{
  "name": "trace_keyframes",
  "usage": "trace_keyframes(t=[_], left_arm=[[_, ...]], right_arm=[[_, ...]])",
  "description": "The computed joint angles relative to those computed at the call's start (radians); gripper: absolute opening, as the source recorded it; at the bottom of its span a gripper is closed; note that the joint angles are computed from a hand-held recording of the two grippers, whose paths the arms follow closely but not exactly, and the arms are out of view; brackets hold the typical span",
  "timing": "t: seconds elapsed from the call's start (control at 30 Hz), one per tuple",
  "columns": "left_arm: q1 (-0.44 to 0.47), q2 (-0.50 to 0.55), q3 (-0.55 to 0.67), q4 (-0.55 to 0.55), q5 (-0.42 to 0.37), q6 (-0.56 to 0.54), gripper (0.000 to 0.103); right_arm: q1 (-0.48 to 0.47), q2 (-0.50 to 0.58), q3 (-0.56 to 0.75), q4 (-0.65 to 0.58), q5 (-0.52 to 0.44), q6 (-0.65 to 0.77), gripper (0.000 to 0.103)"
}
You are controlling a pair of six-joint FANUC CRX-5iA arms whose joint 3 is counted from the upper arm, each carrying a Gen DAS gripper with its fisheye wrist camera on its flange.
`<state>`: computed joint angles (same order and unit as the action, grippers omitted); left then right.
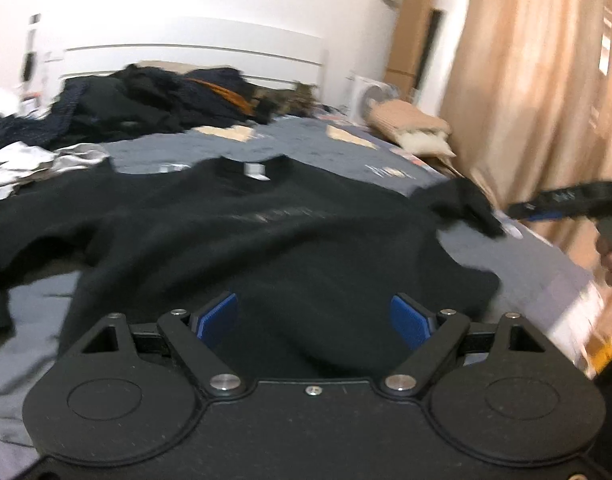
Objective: Fold clothes
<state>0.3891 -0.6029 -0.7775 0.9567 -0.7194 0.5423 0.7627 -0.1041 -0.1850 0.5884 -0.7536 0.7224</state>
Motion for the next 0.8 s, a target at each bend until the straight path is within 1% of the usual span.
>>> trace_keyframes(t=[0.07, 0.1, 0.17, 0.23, 0.3, 0.33, 0.4, 0.53, 0.6, 0.63, 0.67, 0.7, 0.73, 0.77, 0.8], left_arm=[[-0.030, -0.016, -0.008, -0.026, -0.008, -0.055, 0.084], [-0.046, -0.026, -0.016, -0.031, -0.008, -0.077, 0.084], [-0.068, -0.034, -0.027, -0.031, -0.028, -0.123, 0.084], [-0.091, -0.043, -0.040, -0.041, -0.029, -0.171, 0.084], [-0.116, -0.051, -0.046, -0.073, -0.022, -0.217, 0.084], [-0.126, -0.051, -0.048, -0.090, -0.023, -0.234, 0.084], [-0.135, -0.048, -0.049, -0.108, -0.053, -0.249, 0.084], [-0.195, -0.057, -0.071, -0.142, -0.002, -0.304, 0.084], [-0.220, -0.048, -0.072, -0.195, 0.028, -0.321, 0.084], [-0.223, -0.036, -0.061, -0.238, 0.023, -0.314, 0.084], [-0.217, -0.016, -0.040, -0.289, 0.000, -0.293, 0.084], [-0.218, 0.006, -0.019, -0.337, -0.016, -0.267, 0.082], [-0.219, 0.011, -0.019, -0.347, -0.010, -0.273, 0.080], [-0.220, 0.013, -0.024, -0.349, 0.000, -0.287, 0.075], [-0.220, 0.014, -0.029, -0.350, 0.011, -0.302, 0.060]], right_arm=[[0.040, -0.034, -0.031, 0.043, -0.009, -0.076, 0.050], [0.055, -0.048, -0.035, 0.041, -0.015, -0.095, 0.050], [0.074, -0.078, -0.035, 0.016, -0.025, -0.120, 0.050], [0.105, -0.104, -0.041, 0.032, -0.058, -0.129, 0.050], [0.138, -0.127, -0.054, 0.053, -0.088, -0.142, 0.051], [0.156, -0.139, -0.056, 0.045, -0.103, -0.137, 0.052], [0.179, -0.163, -0.064, 0.020, -0.119, -0.126, 0.053], [0.219, -0.189, -0.080, 0.020, -0.163, -0.105, 0.054], [0.234, -0.192, -0.080, 0.003, -0.184, -0.064, 0.054], [0.237, -0.197, -0.081, -0.016, -0.183, -0.037, 0.054], [0.233, -0.205, -0.081, -0.051, -0.171, 0.004, 0.054], [0.229, -0.211, -0.079, -0.082, -0.162, 0.036, 0.054], [0.228, -0.215, -0.075, -0.106, -0.160, 0.057, 0.054], [0.228, -0.216, -0.072, -0.119, -0.163, 0.073, 0.054], [0.229, -0.212, -0.069, -0.119, -0.171, 0.080, 0.054]])
